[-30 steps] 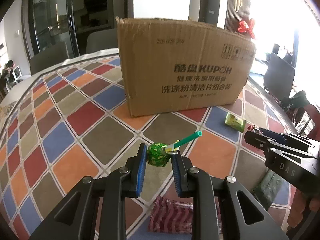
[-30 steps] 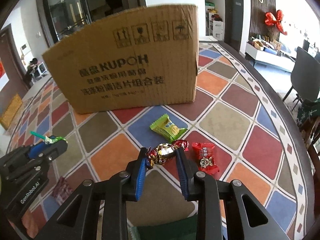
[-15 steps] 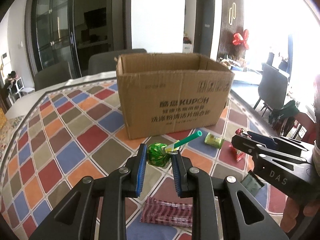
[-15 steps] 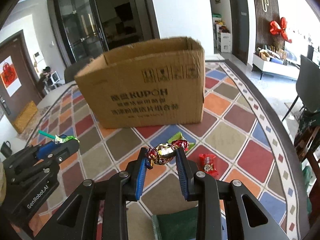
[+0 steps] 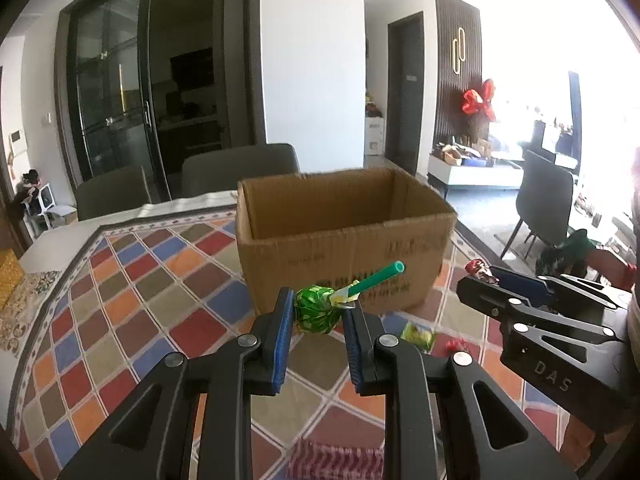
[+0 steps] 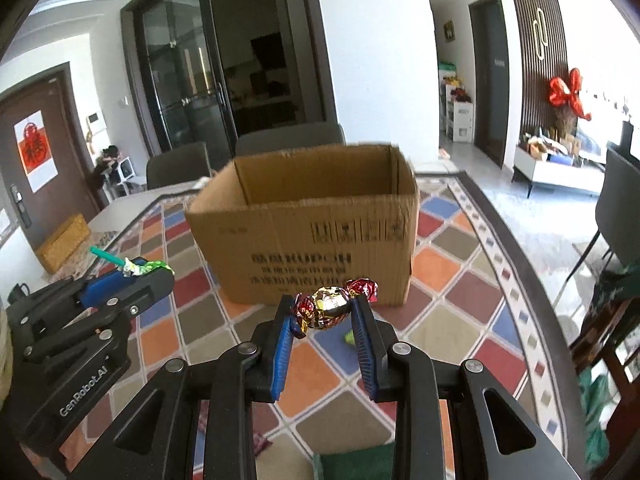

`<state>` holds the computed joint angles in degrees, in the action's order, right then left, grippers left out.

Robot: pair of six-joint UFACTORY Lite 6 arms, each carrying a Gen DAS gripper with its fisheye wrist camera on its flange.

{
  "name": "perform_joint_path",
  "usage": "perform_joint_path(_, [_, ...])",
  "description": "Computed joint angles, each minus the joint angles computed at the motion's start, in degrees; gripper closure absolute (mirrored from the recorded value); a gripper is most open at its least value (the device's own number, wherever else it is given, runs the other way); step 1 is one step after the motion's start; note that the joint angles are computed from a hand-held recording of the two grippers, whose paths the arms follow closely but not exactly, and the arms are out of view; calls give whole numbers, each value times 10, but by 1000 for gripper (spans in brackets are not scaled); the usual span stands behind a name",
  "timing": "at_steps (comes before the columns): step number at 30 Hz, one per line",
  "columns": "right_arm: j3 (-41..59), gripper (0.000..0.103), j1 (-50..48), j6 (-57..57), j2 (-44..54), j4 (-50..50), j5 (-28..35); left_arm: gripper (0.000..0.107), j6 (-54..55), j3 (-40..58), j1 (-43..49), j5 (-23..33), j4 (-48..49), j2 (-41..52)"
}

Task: Organize snacks
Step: 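Lift the lollipop and gold candy and carry both over the box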

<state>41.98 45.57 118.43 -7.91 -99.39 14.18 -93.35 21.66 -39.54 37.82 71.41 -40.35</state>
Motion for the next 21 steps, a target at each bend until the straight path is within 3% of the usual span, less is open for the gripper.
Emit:
perform_joint_path(8, [71,73,-27,-50,24,18,2,82,65,82,109,-73,3,62])
perform_joint_path(13, [127,73,-49,-112,51,59,-14,82,86,129,139,-90,15,103])
perform_joint_path(21, [233,73,-86,-336,119,253,-44,82,144,204,193,-139,1,185])
